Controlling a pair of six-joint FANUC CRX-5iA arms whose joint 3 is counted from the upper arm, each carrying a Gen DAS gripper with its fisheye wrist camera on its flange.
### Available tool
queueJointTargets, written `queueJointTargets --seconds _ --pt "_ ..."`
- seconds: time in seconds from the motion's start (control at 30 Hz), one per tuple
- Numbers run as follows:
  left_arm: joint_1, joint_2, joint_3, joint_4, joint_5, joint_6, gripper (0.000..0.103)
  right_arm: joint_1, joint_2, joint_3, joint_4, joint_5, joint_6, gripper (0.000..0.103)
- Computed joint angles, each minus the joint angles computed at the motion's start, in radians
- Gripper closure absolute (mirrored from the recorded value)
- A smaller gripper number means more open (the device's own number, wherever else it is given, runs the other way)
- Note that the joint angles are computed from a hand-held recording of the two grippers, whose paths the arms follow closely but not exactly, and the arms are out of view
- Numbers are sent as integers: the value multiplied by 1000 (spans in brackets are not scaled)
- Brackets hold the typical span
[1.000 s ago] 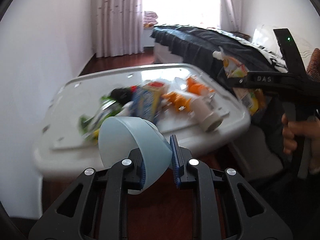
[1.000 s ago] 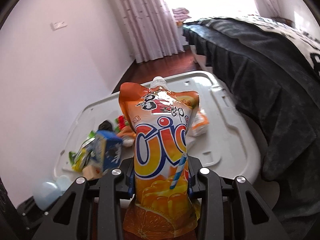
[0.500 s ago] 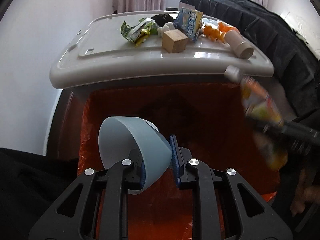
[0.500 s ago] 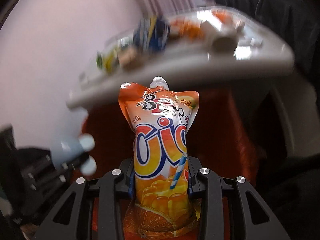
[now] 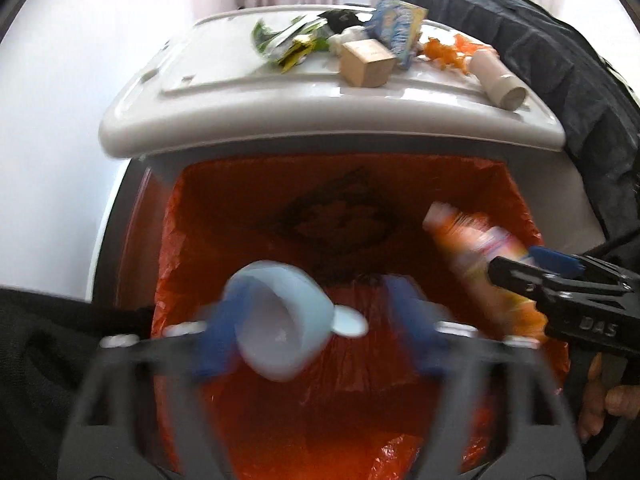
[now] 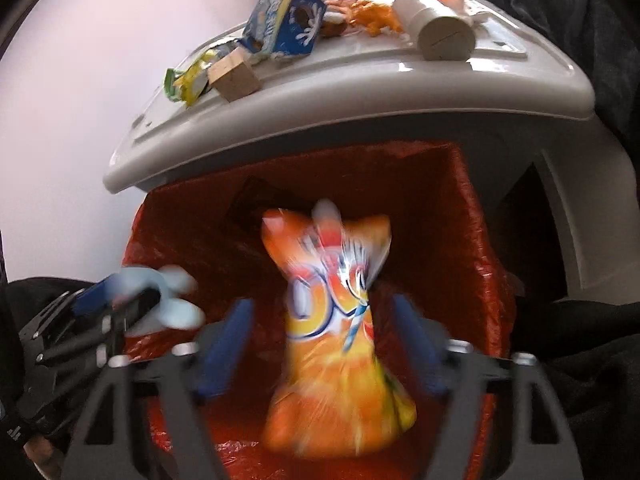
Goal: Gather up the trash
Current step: 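Drop the orange pouch into the bin with the right gripper while the left gripper grasps the pale blue cup, then grasp the white paper cup with the right gripper while the left gripper grasps the wooden block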
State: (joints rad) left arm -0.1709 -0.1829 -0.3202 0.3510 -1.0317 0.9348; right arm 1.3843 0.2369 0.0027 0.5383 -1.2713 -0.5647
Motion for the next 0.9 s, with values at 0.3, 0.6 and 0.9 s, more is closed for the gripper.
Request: queueJointTargets --seconds 0.3,0.6,0.9 --pt "16 -11 -10 32 2 -5 15 29 -96 -87 117 -44 -135 27" --pt "4 -8 -18 49 12 -30 15 -206 -166 -69 63 -125 167 29" --pt "0 11 -13 37 22 -16 15 -328 -31 43 -34 -172 402 54"
